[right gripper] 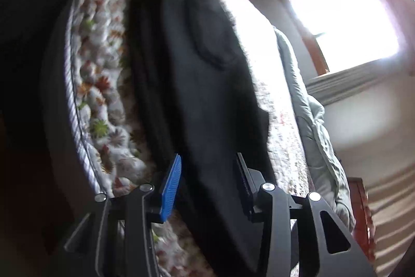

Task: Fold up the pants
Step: 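Lift the waistband with both tools and fold it toward the trouser hems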

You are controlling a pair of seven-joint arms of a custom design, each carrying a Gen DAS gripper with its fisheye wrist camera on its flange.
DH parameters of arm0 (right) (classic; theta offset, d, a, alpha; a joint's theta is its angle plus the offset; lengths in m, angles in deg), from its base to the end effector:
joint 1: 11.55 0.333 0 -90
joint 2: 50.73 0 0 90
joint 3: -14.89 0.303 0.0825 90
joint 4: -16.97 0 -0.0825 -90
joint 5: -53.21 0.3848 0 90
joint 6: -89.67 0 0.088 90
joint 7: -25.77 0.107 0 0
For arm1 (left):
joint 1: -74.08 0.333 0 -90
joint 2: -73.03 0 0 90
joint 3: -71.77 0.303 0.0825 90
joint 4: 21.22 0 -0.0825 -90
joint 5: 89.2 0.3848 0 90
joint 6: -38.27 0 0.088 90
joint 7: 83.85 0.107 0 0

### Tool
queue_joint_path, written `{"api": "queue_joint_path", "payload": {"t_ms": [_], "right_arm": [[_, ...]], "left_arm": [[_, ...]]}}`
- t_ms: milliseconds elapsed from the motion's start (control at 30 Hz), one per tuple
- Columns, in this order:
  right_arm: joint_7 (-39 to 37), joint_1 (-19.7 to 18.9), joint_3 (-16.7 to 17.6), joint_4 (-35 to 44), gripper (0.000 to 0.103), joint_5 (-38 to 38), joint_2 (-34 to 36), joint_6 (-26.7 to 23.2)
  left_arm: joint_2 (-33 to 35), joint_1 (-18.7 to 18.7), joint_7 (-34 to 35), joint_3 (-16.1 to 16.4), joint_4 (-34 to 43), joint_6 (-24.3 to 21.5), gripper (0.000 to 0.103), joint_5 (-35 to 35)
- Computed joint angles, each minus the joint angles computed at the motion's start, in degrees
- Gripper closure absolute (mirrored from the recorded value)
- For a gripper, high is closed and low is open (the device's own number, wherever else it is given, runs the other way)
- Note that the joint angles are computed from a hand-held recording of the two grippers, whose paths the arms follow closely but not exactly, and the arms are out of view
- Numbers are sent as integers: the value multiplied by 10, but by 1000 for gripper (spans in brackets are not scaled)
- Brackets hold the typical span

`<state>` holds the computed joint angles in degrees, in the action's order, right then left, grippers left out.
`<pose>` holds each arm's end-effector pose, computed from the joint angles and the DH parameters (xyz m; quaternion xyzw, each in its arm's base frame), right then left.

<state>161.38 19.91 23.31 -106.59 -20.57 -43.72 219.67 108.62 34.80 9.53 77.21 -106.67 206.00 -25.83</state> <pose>0.4487 0.3421 0.3424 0.8267 -0.3363 0.4506 0.0180 0.5705 -0.4683 0.3628 0.0550 0.8850 -0.1243 0.4454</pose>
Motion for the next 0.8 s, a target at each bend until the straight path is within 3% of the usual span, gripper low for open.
{"api": "queue_joint_path", "payload": {"t_ms": [133, 267, 333, 433, 533, 667, 800], "right_arm": [[-6, 3, -3, 7, 62, -13, 13, -11], [-27, -1, -7, 19, 71, 2, 19, -12], [-46, -5, -11, 29, 88, 15, 30, -11], [-65, -4, -14, 32, 95, 28, 38, -17], [-55, -5, -15, 19, 98, 41, 19, 0], [-66, -9, -6, -7, 98, 61, -19, 4], [-71, -12, 0, -14, 98, 69, -5, 6]], "left_arm": [[12, -5, 40, -5, 6, -12, 9, 7], [9, 16, 137, -54, 13, -72, 42, -77], [18, 27, 189, -79, 27, -111, 58, -134], [25, 22, 220, -79, 32, -129, 73, -168], [12, 20, 222, -76, 19, -118, 91, -191], [-29, 27, 222, -81, -32, -98, 97, -216], [-43, 23, 222, -79, -67, -101, 97, -216]]}}
